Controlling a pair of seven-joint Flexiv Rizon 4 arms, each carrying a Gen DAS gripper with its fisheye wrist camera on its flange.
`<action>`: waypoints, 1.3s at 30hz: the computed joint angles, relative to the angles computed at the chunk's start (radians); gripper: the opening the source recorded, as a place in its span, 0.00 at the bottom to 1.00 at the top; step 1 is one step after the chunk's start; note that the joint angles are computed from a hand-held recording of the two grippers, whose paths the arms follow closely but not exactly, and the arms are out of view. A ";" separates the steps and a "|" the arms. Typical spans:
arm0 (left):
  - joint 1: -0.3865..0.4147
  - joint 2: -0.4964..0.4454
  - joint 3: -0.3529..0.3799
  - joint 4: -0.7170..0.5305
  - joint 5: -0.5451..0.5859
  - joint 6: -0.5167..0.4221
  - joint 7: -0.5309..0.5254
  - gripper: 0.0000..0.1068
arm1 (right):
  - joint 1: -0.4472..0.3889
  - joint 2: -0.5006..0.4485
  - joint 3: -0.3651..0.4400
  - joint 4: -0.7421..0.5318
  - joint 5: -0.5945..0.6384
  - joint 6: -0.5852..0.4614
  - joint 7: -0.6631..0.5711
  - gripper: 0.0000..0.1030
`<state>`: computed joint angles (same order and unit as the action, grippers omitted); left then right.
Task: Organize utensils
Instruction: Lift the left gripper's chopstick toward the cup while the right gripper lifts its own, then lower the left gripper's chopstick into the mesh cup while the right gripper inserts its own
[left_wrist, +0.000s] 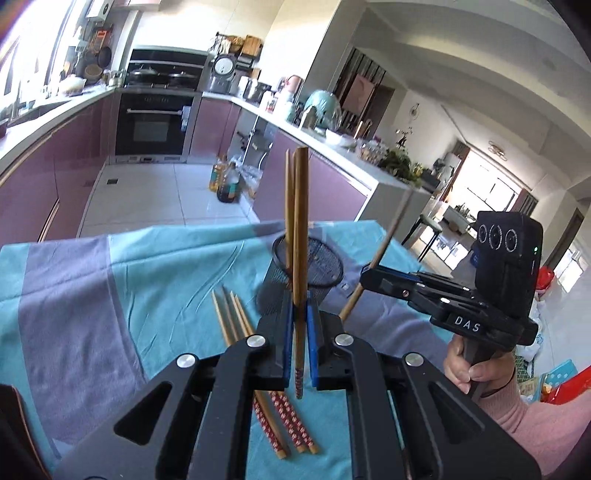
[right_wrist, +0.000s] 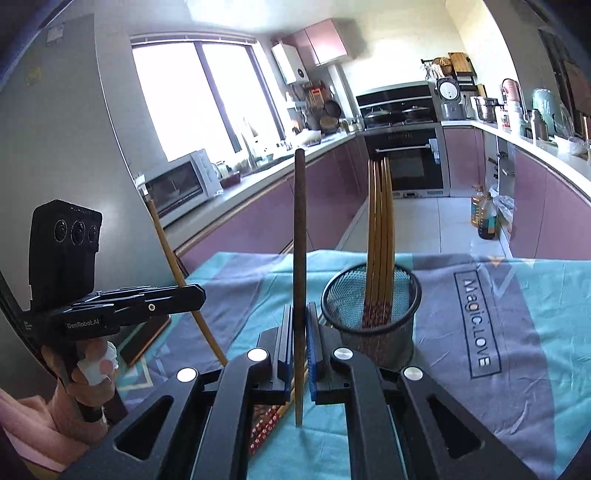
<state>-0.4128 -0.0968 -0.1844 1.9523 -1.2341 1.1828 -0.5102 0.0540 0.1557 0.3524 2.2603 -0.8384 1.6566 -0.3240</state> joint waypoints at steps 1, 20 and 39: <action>-0.002 -0.001 -0.004 -0.008 -0.011 0.004 0.009 0.07 | -0.007 0.004 0.001 -0.002 -0.007 0.001 0.003 0.06; -0.020 -0.073 -0.057 -0.207 -0.025 0.104 0.026 0.07 | -0.122 0.038 -0.003 -0.129 -0.146 -0.027 0.018 0.06; 0.042 -0.207 -0.047 -0.335 0.620 -0.004 -0.431 0.07 | 0.157 -0.024 -0.126 -0.155 0.214 -0.297 -0.312 0.06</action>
<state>-0.3713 -0.3037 -0.2311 1.6174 -0.6142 1.1792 -0.9412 0.2105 0.1321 0.2267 2.1054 -0.6240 1.3597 -0.6364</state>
